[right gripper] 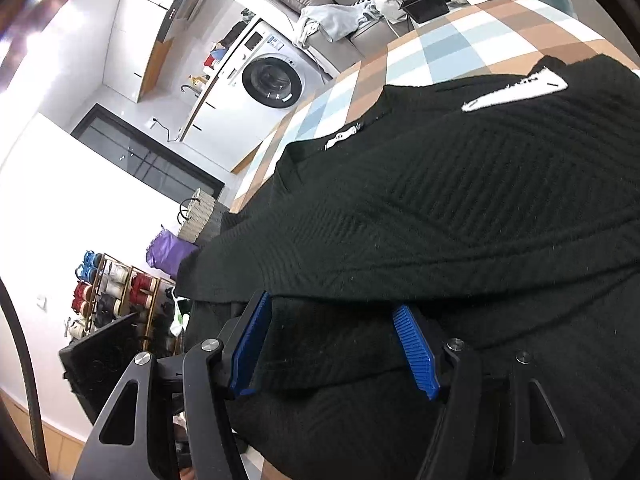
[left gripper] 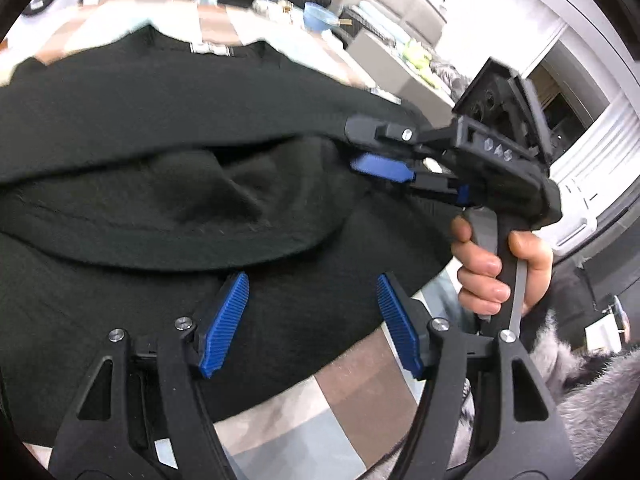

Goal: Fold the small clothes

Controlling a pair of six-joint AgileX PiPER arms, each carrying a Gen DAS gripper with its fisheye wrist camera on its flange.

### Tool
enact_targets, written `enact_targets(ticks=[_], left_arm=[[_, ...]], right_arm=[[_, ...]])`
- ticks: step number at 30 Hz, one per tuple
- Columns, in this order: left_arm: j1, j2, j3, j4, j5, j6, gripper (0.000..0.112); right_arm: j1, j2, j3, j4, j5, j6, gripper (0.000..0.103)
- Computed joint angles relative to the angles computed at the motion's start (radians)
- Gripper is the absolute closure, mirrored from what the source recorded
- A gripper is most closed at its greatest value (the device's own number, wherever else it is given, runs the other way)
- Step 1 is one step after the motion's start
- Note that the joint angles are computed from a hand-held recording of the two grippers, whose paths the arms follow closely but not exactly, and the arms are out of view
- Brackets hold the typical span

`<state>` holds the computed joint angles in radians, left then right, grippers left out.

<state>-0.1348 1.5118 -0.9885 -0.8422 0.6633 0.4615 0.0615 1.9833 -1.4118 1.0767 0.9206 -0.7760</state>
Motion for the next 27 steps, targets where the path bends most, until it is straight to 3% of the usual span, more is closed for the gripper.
enact_targets(ticks=[3, 8, 14, 18, 22, 27], left_arm=[[-0.013, 0.011, -0.008, -0.013, -0.012, -0.006, 0.047], [0.046, 0.073, -0.017, -0.214, -0.030, 0.087, 0.045], [0.005, 0.021, -0.002, -0.096, -0.250, 0.003, 0.045], [0.020, 0.036, -0.041, -0.036, -0.254, -0.057, 0.045], [0.071, 0.040, -0.061, -0.085, -0.219, -0.020, 0.045], [0.122, 0.053, -0.077, -0.172, -0.198, 0.037, 0.045]], right_arm=[[-0.003, -0.016, 0.021, 0.002, -0.010, -0.009, 0.038], [-0.005, -0.067, 0.096, 0.007, -0.033, -0.050, 0.038], [-0.008, -0.110, 0.172, 0.001, -0.017, -0.132, 0.038], [-0.020, -0.085, 0.158, 0.021, -0.009, -0.135, 0.038], [-0.067, -0.041, 0.119, 0.053, 0.069, -0.109, 0.038], [-0.086, -0.056, 0.134, 0.055, 0.073, -0.122, 0.038]])
